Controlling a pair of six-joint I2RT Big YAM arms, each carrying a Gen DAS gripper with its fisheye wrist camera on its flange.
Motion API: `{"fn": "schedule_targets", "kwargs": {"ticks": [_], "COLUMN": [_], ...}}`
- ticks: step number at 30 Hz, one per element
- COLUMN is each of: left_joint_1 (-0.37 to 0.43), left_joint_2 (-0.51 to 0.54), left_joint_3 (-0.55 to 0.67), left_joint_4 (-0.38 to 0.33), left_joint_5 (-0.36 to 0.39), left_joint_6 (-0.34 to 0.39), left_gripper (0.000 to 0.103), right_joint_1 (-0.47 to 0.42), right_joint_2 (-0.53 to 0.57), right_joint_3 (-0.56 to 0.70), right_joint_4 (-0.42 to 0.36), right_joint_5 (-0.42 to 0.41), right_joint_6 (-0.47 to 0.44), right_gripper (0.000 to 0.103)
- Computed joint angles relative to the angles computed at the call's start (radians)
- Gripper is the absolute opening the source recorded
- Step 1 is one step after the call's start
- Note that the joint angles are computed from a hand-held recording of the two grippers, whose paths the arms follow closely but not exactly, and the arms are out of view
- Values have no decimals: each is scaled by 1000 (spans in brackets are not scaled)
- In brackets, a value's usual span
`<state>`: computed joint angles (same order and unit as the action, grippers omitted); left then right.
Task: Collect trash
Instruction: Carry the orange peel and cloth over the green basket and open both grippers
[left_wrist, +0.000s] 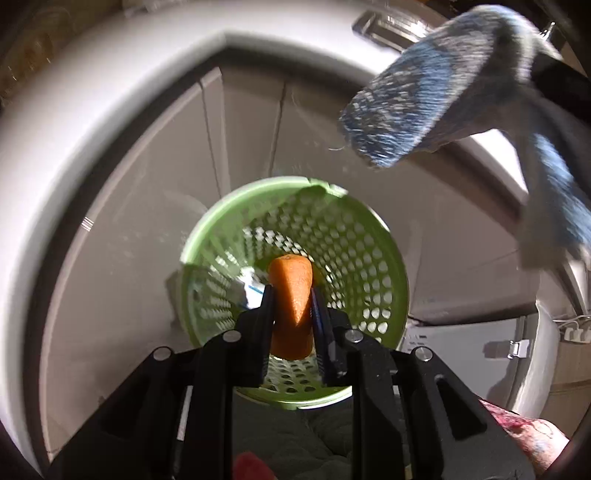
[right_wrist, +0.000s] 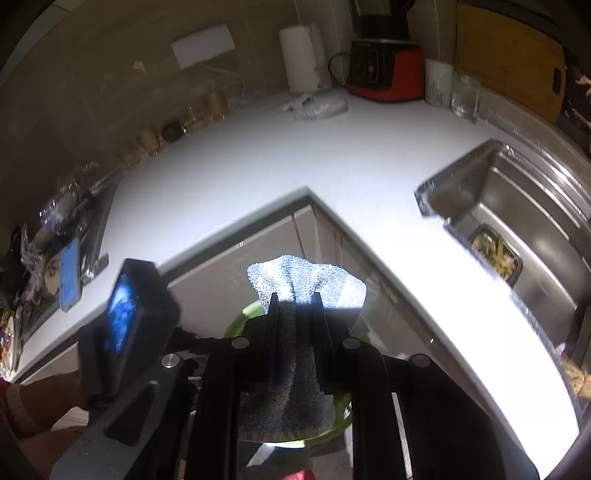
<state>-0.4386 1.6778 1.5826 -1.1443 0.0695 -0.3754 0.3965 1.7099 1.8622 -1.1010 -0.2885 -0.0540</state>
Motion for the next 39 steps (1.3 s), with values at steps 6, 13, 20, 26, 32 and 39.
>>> {"fn": "schedule_targets", "kwargs": {"ticks": [6,13,20,26,32,39], "left_joint_1": [2,-19,-26,-15,6,33], "left_joint_2": [95,124,80,39,-8,-39], "left_joint_3": [0,24,44,63,65,81], "left_joint_4": [-10,-30,-76,-94,-101,-112], "left_joint_5": [53,16,-98,-155,-232,-264], "left_joint_6": [10,28,43,6,4,-2], "left_gripper": [20,50,70,78,80,81], "right_joint_1": [-1,-7,-13,-5,24,54], "right_joint_2": [-35,-31,5,54,143,220], "right_joint_3": [-95,-110,-87,-68,-59,-1], "right_joint_4": [-1,-10,-25,-37,-75,-116], "right_joint_5": [-8,-7,-22,-15,-3,-18], "right_joint_6": [-11,-7,-7,-24,-70,-47], "right_gripper": [16,17,17,17,20,70]}}
